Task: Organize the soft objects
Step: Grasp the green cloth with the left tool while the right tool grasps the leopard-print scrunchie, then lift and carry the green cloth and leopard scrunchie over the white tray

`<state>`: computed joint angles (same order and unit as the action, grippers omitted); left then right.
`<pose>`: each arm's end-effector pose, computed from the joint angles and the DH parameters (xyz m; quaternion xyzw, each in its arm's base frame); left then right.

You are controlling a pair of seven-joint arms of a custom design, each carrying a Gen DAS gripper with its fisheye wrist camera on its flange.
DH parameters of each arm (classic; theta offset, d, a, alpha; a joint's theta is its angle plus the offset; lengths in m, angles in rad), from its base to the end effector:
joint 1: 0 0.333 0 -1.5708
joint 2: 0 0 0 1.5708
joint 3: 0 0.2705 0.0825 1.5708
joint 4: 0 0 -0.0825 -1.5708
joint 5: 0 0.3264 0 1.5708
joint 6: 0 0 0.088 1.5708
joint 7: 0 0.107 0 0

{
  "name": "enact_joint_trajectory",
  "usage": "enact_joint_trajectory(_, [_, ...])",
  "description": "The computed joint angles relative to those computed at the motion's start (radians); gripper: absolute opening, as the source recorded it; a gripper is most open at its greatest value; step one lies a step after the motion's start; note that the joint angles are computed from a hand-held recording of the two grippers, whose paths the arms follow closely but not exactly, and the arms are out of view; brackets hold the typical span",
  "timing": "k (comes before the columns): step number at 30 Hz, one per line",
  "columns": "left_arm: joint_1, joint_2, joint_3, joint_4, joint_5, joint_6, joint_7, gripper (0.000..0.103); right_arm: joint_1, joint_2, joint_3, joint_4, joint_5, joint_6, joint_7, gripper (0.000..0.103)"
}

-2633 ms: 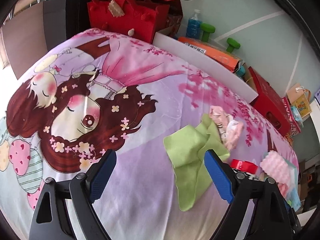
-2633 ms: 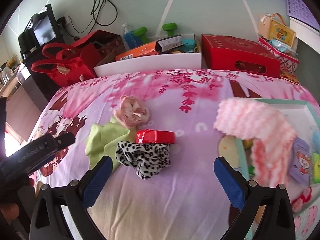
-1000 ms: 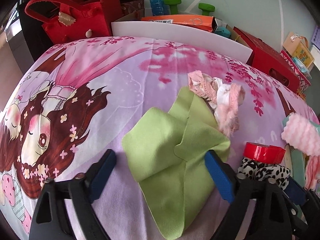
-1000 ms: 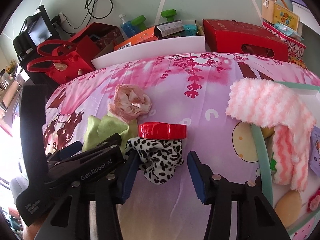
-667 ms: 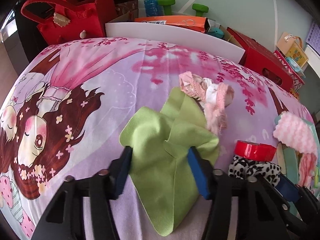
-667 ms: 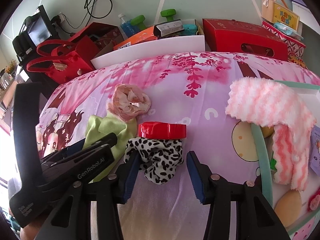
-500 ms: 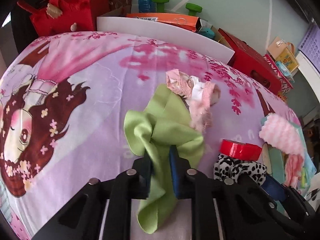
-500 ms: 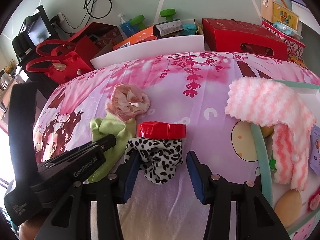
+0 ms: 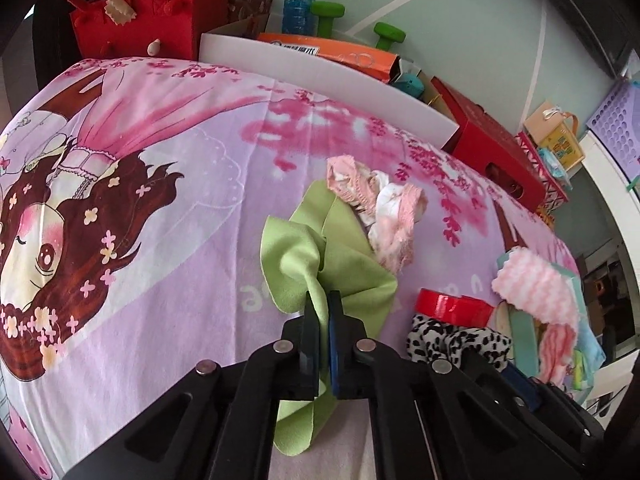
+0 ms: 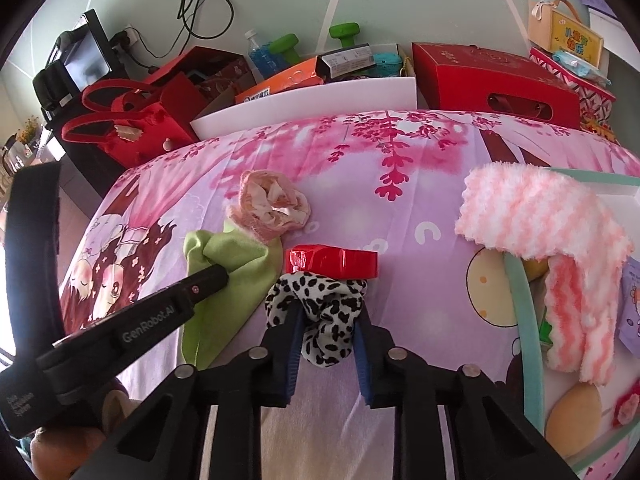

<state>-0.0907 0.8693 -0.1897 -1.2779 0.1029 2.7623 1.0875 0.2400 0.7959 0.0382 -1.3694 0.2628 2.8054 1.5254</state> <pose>0.6943 -0.1593 0.3063 -0.7456 0.5895 -0.2949 0.0980 0.6795 0.1733 0.3141 -0.6962 0.6405 -0.1216 0.3005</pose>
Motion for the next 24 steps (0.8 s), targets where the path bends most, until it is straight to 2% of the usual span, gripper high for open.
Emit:
enact_joint_trajectory(14, [0.039, -0.129, -0.029, -0.188, -0.005, 0.172, 0.014, 0.002, -0.026, -0.072, 0.038, -0.092, 0.046, 0.059, -0.068, 0.019])
enact_joint_trajectory(24, [0.045, -0.282, -0.011, -0.376, 0.039, 0.374, -0.039, 0.002, -0.093, -0.181, 0.134, -0.232, 0.155, 0.193, -0.217, 0.019])
